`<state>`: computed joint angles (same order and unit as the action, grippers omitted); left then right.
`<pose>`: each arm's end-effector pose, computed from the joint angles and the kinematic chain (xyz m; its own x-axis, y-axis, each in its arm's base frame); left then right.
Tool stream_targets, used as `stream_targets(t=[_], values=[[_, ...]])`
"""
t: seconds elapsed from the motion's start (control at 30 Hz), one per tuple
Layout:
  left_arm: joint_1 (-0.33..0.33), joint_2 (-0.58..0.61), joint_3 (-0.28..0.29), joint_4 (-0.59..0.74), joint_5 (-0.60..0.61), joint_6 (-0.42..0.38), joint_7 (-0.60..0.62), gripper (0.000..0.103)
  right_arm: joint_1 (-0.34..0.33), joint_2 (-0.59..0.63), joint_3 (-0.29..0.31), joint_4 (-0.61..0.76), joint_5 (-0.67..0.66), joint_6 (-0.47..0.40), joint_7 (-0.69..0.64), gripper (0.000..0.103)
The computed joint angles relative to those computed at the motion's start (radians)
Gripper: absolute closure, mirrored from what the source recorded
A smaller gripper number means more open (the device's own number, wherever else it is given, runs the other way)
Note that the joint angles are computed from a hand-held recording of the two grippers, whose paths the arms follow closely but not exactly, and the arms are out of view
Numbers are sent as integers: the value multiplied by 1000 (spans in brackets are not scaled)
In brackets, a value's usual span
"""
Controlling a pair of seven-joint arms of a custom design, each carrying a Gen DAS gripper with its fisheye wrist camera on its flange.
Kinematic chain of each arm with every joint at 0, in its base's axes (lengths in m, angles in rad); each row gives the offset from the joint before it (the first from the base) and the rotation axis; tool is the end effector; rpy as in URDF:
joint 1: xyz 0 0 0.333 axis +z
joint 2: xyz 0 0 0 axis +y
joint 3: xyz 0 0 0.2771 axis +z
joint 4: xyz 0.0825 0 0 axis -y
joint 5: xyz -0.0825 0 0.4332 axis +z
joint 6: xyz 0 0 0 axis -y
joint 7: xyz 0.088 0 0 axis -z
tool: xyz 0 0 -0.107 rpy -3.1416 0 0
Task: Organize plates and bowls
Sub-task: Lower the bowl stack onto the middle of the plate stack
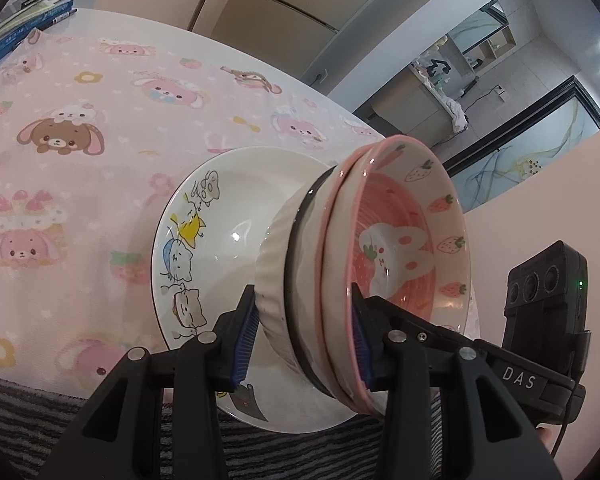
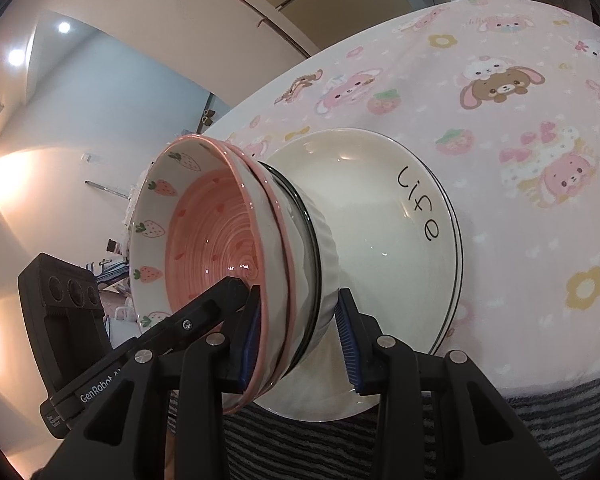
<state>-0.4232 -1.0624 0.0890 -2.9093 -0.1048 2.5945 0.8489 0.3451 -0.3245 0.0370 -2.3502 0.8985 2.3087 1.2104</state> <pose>0.3532 -0.1264 0.4813 0.2309 -0.7865 0.5728 -0.7738 -0.5053 -0.3819 0.4887 0.2134 0.4340 0.2670 -0.7288 -0.6305 -0.9501 -0.0896 -0.2988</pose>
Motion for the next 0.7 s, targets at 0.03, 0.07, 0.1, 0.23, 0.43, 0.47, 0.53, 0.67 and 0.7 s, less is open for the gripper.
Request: stream_targets(t=[0.03, 0.07, 0.1, 0.23, 0.43, 0.47, 0.53, 0.67, 0.7], values=[[-1, 1, 3, 0, -2, -2, 1, 63, -1, 3, 1, 2, -6, -2, 4, 65], [-3, 0, 4, -2, -5, -4, 1, 63, -2, 4, 2, 3, -12, -3, 9, 65], [-3, 2, 5, -2, -7, -2, 1, 63, -3, 5, 3, 3, -15, -3, 12, 65], [-4, 17, 1, 6, -9, -6, 3, 61, -4, 15, -1, 8, -9, -12, 16, 64], [-5, 17, 2, 6, -13, -1, 8, 61, -4, 16, -5, 9, 4, -16, 6, 63], [-4, 17, 3, 5, -13, -1, 9, 61, -5, 16, -4, 11, 5, -17, 6, 63], [-3, 20, 1, 7, -11, 2, 10, 61, -5, 14, -3, 8, 5, -15, 4, 63], [-3, 23, 4, 7, -12, 8, 14, 60, -6, 22, -6, 10, 17, -14, -10, 62], [-4, 27, 7, 9, -12, 9, 17, 60, -6, 23, -8, 11, 22, -19, -14, 61]])
